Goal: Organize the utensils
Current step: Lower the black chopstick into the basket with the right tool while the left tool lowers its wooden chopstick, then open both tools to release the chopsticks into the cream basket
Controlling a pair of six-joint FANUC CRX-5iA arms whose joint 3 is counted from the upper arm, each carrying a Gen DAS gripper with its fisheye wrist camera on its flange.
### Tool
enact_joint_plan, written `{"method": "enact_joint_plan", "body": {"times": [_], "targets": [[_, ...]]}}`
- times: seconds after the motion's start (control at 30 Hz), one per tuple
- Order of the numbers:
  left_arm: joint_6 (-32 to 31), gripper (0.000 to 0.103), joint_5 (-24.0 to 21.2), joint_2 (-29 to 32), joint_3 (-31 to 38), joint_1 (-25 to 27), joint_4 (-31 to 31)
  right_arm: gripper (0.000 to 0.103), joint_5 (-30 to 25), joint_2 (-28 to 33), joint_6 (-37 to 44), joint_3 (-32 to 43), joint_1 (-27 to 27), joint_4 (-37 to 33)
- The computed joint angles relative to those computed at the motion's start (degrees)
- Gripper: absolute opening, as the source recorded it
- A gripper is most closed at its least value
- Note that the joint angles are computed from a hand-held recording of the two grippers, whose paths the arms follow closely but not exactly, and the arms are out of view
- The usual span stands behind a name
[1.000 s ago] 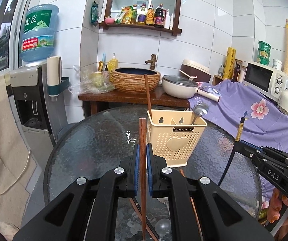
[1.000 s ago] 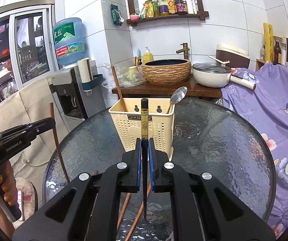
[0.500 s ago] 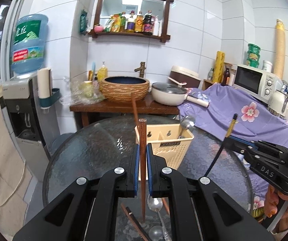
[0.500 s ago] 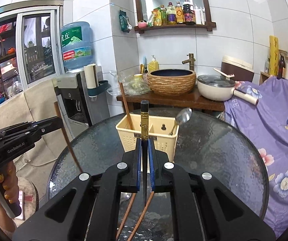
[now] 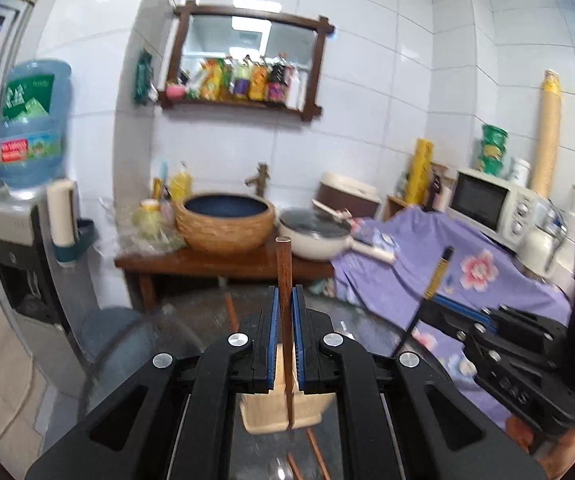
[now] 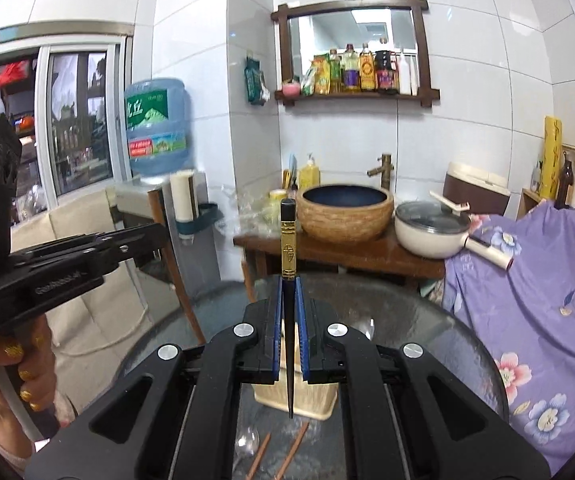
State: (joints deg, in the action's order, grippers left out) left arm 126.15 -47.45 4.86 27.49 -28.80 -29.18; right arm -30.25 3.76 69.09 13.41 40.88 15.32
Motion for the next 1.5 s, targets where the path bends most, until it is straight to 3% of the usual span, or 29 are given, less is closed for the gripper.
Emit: {"method": "enact_joint_plan", "body": {"times": [0.17,0.37,0.57,0.9,1.37,1.5], "targets": [[1.77,0.007,-1.56,4.69,7.76,1.35,-0.01,0.007,0.25,4.35,-4.63,5.59,-0.82,3.72],[5.41,0.007,-4.21,9.46,13.6,1.22,-3.49,0.007,4.1,8.02,-13.73,5.76,-1.81,12.83],[6.45,0.006,-4.38,11.53,12.36,2.25,-2.56,0.008,5.54,10.32,-17.16,4.77,-2.66,14.73],[6.5,0.007,-2.85,11.14,7.0,2.68,-1.71,0.007,3.51,12.8,-15.67,3.82,-3.43,10.01],[4.77,0.007,-1.99,11.01,1.95,5.29,3.6,0.008,3.52,13.08,-15.27,1.21,-3.82,9.29],[5.57,0.007,-2.62,11.15,2.22,4.39,1.03,0.008,3.71,13.27,-16.02,0.97,-3.99,9.8]]}}
